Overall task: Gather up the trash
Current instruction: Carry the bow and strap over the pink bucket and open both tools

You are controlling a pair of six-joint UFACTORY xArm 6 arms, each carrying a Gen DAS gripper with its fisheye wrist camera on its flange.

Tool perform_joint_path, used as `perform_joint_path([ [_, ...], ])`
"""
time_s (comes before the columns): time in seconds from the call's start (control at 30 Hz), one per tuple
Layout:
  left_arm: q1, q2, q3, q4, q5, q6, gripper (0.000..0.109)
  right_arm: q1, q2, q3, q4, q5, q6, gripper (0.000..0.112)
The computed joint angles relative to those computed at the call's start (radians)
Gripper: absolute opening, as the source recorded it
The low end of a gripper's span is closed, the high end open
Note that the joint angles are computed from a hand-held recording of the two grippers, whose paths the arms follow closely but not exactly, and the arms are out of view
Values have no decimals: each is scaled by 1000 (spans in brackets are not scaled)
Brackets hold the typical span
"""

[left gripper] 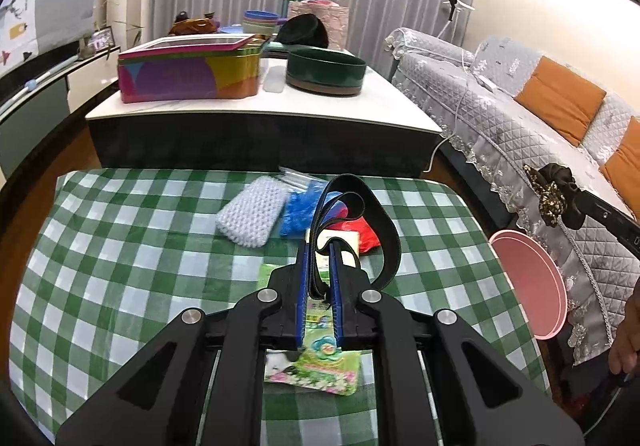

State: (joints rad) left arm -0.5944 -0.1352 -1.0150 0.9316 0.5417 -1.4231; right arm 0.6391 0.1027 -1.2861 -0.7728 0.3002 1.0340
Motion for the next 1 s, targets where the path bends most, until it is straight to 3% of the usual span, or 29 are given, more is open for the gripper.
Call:
perform_joint_path([
  [1.0,-108,273,-286,-31,-65,80,10,-137,-220,245,-103,26,110,2],
])
